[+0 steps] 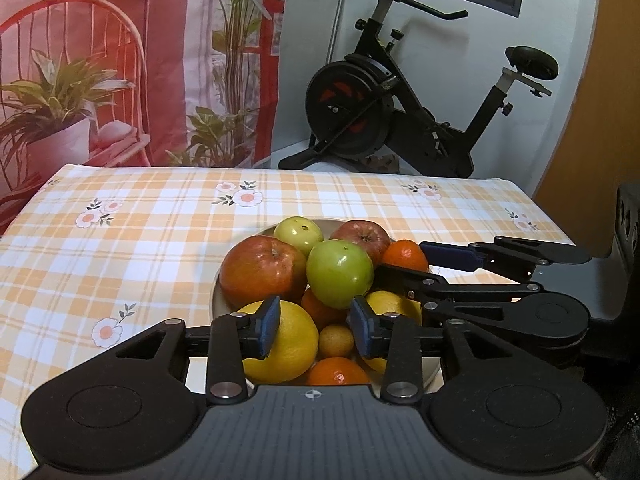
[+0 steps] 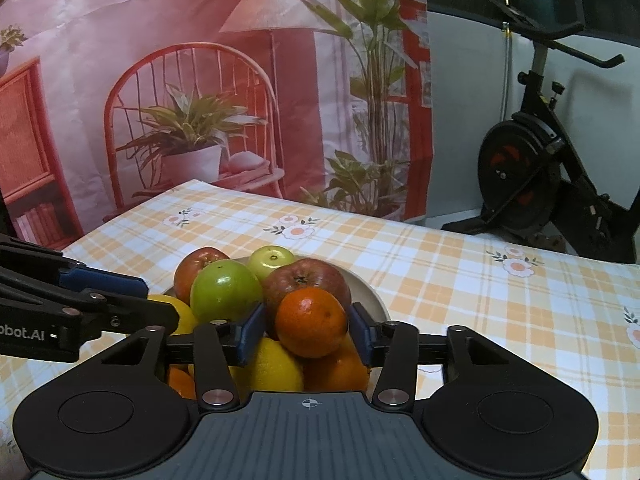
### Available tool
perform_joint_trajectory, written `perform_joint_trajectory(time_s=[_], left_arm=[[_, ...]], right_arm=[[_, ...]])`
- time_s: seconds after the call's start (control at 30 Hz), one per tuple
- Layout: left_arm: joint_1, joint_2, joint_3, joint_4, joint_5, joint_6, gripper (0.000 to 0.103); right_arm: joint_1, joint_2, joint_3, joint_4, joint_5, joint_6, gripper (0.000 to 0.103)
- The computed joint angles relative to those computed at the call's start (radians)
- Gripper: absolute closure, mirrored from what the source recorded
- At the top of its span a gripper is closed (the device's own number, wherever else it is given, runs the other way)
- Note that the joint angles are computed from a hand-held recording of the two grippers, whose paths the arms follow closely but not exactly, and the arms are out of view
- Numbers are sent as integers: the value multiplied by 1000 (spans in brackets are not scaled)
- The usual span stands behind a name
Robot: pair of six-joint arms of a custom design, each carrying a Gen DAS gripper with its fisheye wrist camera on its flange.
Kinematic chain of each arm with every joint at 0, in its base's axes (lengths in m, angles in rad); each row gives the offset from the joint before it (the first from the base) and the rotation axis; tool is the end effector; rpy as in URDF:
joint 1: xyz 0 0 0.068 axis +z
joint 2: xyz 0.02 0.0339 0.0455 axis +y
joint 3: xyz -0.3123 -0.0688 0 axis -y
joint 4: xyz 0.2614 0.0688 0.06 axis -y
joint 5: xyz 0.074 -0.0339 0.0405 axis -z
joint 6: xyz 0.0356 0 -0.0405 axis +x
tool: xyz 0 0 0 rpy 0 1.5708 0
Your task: Organize fruits
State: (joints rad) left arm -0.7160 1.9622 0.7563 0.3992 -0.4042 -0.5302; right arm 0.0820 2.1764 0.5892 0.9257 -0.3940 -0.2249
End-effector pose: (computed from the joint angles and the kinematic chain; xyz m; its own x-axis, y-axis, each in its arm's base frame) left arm 0.2825 -0.2273 0.1023 -0.6713 -0.0323 -0.7405 0.0681 0.9921 -0.1049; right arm 0.3356 0.0413 0.0423 -0.5126 -0.2487 -0.8218 -0.5046 0.8617 0.0539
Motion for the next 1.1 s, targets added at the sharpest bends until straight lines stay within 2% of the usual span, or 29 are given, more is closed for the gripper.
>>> perform_joint_trajectory(time_s=[0.23,0.4,0.47,0.5,0.93,1.07,1.1], left_arm=[[-3,-15,-13,-3,-13,-11,59],[-2,-25,-16,-13,-24,-19,57],[-1,-29,-16,-19,-31,-24,54],[-1,-32,-17,-22,-38,-27,48],[-21,-123,-42,-82,-116,-46,34],[-32,-175,-62,-108,-146,-58,28],[-34,-189,-68,-114,-151,-61,24]], right_arm=[[-2,-2,-2,-4,2,13,54],[1,-11,-10,0,21,20,47],[3,-17,-15,1,37,23,43],[3,-20,-16,1,42,25,43],[-3,-116,-74,-5,76,57,37],[-9,-171,-113,4,93,70,28],[-12,-187,-125,7,97,74,27]])
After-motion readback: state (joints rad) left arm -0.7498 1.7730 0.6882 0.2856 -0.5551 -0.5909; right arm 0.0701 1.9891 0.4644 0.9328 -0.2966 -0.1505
